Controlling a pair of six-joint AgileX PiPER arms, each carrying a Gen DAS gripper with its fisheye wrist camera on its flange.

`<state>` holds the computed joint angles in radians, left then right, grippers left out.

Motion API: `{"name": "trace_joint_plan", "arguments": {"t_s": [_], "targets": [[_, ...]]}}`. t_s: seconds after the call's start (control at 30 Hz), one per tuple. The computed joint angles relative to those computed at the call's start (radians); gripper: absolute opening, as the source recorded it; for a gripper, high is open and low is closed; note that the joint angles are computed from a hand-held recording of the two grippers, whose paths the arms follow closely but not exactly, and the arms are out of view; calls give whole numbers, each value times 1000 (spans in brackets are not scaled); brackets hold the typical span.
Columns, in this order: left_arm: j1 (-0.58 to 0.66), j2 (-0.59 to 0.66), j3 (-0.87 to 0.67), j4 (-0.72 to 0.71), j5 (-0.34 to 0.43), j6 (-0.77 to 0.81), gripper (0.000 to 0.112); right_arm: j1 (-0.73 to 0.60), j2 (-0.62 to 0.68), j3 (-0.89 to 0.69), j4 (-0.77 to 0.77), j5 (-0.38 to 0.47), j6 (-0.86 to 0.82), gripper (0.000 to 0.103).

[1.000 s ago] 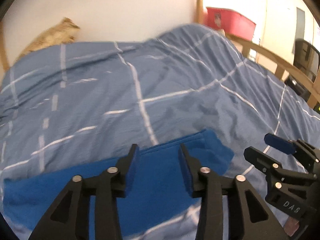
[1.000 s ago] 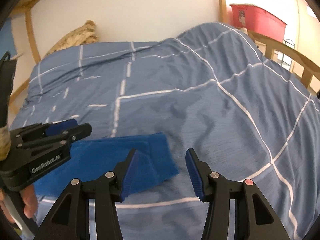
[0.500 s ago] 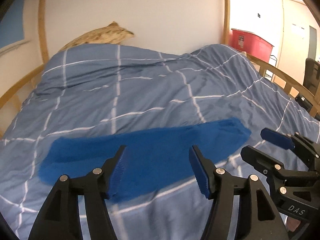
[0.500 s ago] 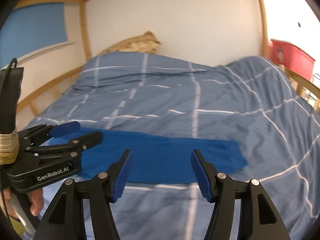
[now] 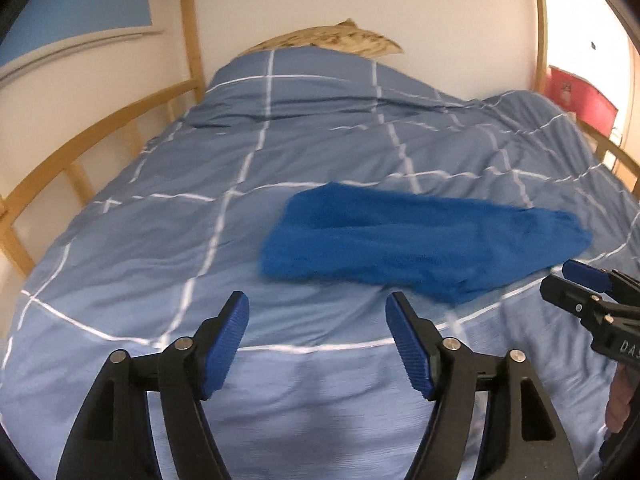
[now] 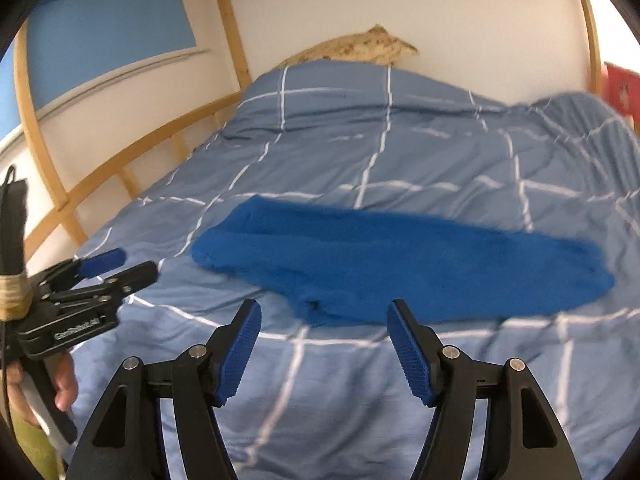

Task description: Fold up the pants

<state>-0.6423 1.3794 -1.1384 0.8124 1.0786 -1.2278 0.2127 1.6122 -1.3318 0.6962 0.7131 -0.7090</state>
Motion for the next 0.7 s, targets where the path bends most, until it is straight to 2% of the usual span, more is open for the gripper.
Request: {"name": "trace_joint_plan", "arguments": {"t_s": [0.13,0.23,0.3,0.4,0.6,0.7], "targets": [[65,-14,71,33,-63,75,70,54,40,38,60,-45,-5,66],[180,-13,104,-5,-181,164,70,91,78,36,53,-82,37,66],[310,2,102,-134,-311,308,70,117,117,14,36,-116,95,66],[461,59,68,-347,-429,549,70,154,183,-44,-50,-130,196,66],[612,205,-22,-656,-517,957,70,225,243,-90,-284,-197,386,66],[625,270,-60,-638,-540,965,67,242,258,-97,-333,-205,415,66]]}}
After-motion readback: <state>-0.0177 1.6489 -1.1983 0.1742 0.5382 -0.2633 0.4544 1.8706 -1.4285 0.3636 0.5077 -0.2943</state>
